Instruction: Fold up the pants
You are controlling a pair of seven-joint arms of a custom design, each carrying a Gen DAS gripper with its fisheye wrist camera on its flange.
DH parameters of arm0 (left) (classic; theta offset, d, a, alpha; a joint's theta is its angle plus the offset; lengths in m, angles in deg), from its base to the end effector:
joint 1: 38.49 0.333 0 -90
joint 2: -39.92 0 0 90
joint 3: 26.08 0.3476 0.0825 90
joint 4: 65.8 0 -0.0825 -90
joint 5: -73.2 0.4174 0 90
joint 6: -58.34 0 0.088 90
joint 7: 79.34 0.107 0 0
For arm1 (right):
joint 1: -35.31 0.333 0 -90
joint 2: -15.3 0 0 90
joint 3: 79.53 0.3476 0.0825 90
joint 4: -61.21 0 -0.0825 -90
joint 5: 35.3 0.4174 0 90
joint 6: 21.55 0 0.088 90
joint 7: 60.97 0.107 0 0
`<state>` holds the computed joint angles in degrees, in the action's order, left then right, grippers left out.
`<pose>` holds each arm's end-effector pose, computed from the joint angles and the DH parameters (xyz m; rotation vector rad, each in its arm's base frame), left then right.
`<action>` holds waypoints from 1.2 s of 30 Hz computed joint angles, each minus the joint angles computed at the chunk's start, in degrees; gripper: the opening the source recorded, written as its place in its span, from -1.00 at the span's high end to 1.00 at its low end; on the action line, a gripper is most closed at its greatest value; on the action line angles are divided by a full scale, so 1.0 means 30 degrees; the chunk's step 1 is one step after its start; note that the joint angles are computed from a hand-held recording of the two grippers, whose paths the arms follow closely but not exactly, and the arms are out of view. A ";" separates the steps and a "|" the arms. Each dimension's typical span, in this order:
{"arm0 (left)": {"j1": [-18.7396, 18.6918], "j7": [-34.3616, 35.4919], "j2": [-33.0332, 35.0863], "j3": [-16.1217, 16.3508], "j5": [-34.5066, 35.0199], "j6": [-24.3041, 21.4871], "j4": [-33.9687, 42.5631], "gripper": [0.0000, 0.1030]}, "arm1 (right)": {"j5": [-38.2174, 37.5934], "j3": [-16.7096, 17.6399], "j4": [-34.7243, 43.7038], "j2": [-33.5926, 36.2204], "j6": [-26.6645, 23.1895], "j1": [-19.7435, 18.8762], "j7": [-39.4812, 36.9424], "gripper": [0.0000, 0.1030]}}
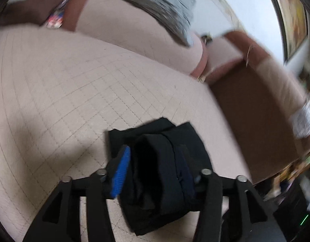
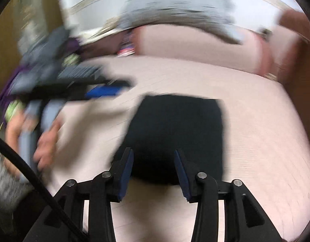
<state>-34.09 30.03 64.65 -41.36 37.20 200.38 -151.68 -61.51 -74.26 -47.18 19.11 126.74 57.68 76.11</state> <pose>0.7614 -0.1061 0.5075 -1.9634 2.1180 -1.2338 0.5784 0.3105 0.5569 -1.7559 1.8056 -0.5612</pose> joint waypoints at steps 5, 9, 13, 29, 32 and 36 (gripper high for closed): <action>-0.1844 -0.3634 0.1644 0.0990 0.4627 -0.1561 0.2136 -0.28 | -0.0081 -0.0732 -0.0588 -0.0448 0.0236 -0.0924 0.3282 0.08; -0.1591 -0.3070 0.2938 0.0291 0.4633 -0.3645 0.3726 0.78 | -0.0187 -0.0555 -0.1304 -0.0939 0.0477 -0.1300 0.4349 0.08; -0.1551 -0.3704 0.2068 0.0478 0.4662 -0.2843 0.2682 0.80 | -0.0367 -0.0355 -0.1572 -0.1141 0.0440 -0.1416 0.4473 0.08; -0.0374 -0.5484 -0.0321 0.0775 0.3605 -0.1033 -0.0553 0.40 | 0.1474 -0.0607 0.0215 0.0519 0.1280 -0.1347 0.1376 -0.08; -0.0216 -0.4619 -0.0769 0.0468 0.2570 0.0084 -0.0881 0.29 | 0.2710 -0.0647 0.1042 0.1282 0.1749 -0.1458 0.0424 -0.08; -0.0501 -0.4428 0.0411 0.0202 0.2081 -0.0530 0.0547 0.12 | 0.4951 -0.0670 0.1221 0.1829 0.2420 -0.1501 -0.0048 -0.08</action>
<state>-35.59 16.75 65.88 -40.76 43.45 198.79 -150.03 -46.65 -76.27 -43.51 24.60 134.00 53.18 75.97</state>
